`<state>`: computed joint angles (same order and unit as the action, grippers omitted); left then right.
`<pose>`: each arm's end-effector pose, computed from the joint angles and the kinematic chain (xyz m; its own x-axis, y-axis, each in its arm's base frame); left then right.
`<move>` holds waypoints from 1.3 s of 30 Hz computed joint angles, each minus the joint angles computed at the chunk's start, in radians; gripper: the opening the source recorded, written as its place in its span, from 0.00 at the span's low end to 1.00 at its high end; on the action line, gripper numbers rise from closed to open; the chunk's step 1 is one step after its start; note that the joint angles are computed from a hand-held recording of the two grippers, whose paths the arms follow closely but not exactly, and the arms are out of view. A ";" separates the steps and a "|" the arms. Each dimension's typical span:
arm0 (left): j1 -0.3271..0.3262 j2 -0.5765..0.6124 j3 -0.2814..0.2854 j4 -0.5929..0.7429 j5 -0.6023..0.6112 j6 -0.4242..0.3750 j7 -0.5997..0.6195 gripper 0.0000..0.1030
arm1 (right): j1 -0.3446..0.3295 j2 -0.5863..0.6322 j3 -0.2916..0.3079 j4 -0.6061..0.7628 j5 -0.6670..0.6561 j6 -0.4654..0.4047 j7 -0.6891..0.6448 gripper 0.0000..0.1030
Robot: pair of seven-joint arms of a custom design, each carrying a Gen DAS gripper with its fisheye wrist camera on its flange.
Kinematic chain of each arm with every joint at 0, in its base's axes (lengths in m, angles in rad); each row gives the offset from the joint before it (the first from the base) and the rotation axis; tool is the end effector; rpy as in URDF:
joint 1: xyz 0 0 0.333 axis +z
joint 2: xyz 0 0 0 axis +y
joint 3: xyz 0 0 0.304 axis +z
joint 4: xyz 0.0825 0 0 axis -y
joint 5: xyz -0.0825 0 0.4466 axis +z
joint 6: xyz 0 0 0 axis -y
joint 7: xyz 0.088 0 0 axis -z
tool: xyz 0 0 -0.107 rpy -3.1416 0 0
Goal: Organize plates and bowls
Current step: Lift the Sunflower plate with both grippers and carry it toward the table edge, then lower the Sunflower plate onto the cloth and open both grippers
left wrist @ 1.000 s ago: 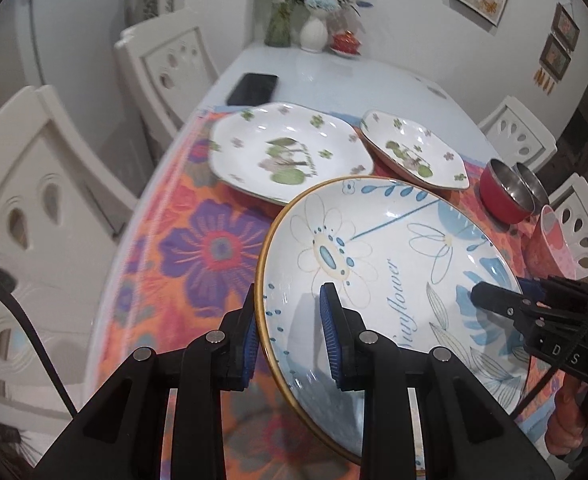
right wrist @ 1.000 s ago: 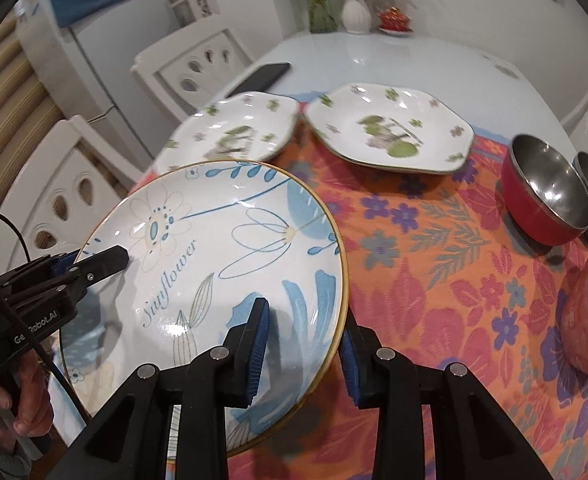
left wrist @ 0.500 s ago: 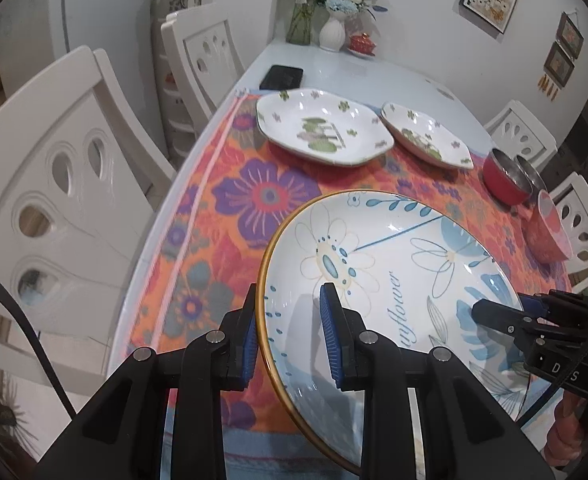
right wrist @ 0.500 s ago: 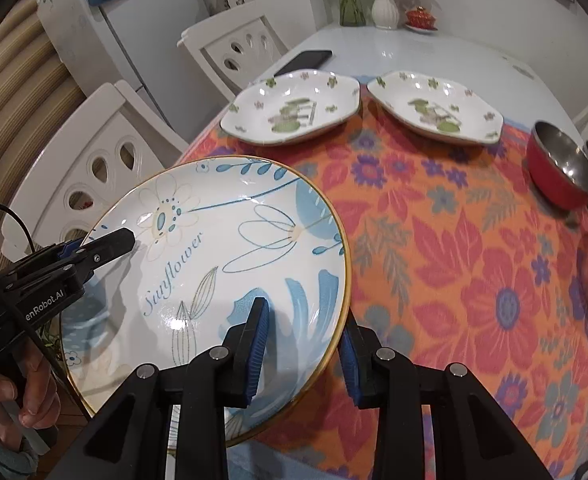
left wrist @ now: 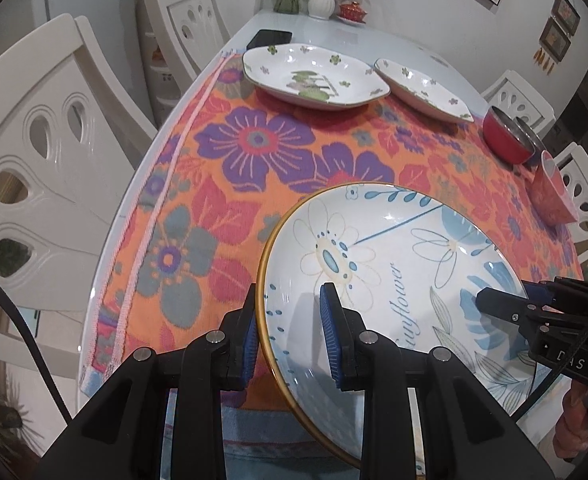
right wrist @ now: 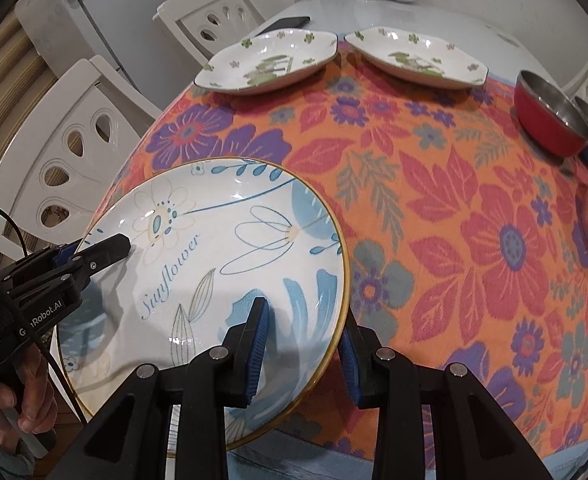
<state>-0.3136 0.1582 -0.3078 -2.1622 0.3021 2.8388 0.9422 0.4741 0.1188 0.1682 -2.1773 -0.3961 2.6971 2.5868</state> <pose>0.5129 -0.3837 0.3307 -0.2727 -0.9513 0.1437 -0.8534 0.1702 -0.4927 0.4954 0.3860 0.3258 -0.0213 -0.9882 -0.1517 -0.9071 0.0829 -0.4126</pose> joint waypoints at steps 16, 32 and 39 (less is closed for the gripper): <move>0.007 -0.014 -0.020 -0.038 -0.091 -0.015 0.075 0.24 | 0.007 0.001 0.010 -0.015 0.051 -0.019 -0.043 0.31; 0.000 -0.081 0.028 -0.047 0.019 0.002 -0.030 0.25 | 0.015 -0.089 0.003 -0.033 -0.033 -0.075 0.038 0.32; -0.008 -0.077 0.034 0.018 0.116 0.033 -0.088 0.25 | 0.015 -0.136 0.008 0.004 -0.179 -0.106 0.154 0.35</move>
